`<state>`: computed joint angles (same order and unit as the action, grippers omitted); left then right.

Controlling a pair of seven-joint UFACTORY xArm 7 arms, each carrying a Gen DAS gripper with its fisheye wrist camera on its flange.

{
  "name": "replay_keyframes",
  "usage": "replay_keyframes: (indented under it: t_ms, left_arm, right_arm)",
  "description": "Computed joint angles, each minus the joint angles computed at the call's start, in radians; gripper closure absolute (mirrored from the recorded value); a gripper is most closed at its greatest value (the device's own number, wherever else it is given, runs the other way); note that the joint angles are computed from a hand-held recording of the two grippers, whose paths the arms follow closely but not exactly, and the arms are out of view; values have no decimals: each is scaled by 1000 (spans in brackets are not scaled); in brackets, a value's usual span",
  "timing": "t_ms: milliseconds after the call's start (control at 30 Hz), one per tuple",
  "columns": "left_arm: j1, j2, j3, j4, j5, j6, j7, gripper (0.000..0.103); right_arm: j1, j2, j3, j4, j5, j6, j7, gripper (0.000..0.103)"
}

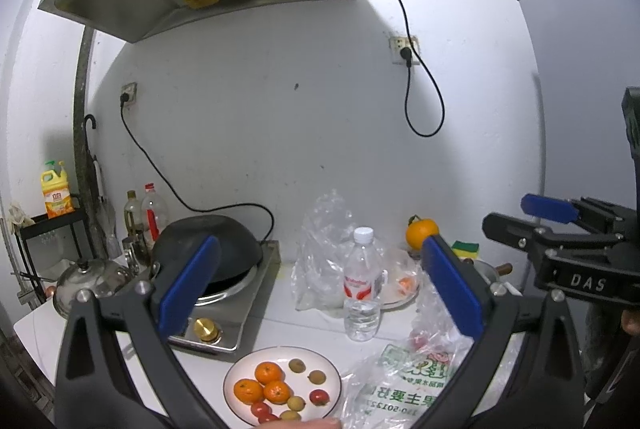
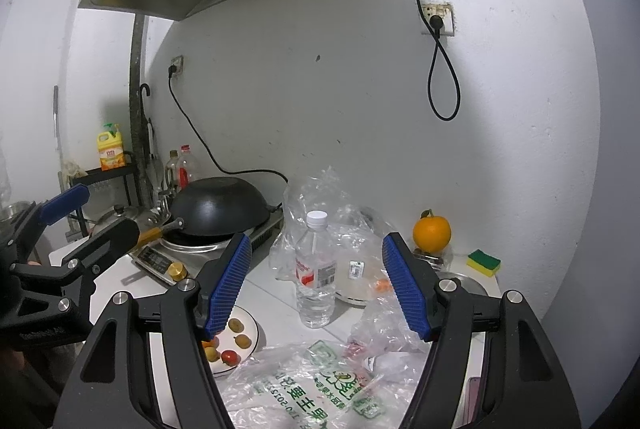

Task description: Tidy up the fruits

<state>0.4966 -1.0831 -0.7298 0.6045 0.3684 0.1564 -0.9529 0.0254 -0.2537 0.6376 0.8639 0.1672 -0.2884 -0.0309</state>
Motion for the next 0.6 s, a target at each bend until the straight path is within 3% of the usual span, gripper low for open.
replay_keyframes:
  t_ms: [400, 600]
  left_arm:
    - [10, 11, 7, 0, 0, -10, 9, 1]
    - [-11, 41, 39, -9, 10, -55, 61, 1]
  right_arm:
    - [-53, 3, 50, 13, 0, 5, 2, 32]
    - [-164, -7, 159, 31, 12, 19, 12, 32]
